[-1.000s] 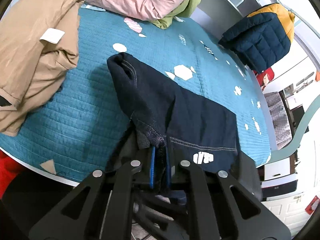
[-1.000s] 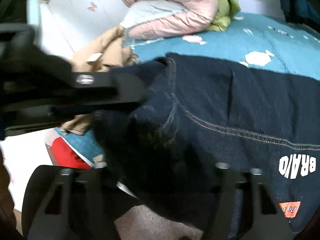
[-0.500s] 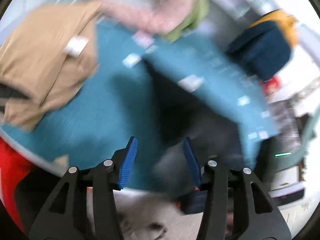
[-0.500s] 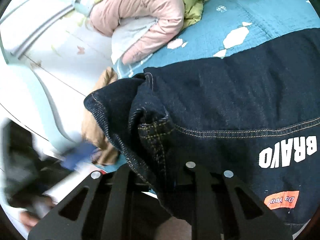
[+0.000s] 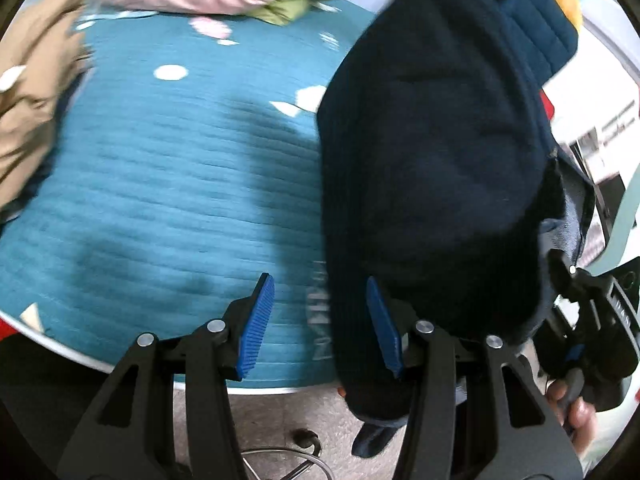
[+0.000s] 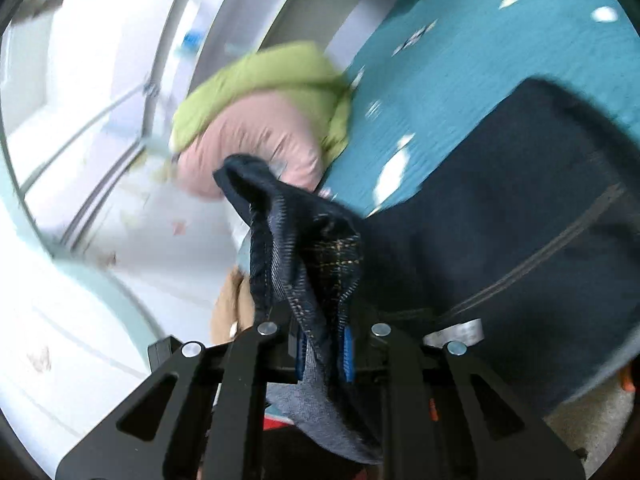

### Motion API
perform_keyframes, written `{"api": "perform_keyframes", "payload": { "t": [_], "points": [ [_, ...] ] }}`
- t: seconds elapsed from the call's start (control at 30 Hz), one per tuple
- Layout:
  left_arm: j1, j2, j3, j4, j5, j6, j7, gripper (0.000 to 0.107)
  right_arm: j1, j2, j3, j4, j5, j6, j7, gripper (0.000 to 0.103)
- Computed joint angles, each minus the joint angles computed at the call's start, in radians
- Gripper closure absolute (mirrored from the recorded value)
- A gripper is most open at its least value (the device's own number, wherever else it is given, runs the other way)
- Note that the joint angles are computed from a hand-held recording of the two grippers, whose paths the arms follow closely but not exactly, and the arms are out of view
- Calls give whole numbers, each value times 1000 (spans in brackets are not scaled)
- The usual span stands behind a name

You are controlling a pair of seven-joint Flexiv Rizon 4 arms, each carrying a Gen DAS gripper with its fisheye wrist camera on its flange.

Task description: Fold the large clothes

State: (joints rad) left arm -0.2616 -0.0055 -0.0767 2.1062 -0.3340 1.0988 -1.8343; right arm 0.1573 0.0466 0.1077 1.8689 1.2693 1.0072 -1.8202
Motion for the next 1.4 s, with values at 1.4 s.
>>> {"api": "perform_keyframes", "payload": {
  "t": [1.4],
  "points": [
    [-87, -238, -43, -241, 160, -137, -34, 49, -76, -9, -19, 132, -916, -109, 469, 88]
  ]
}}
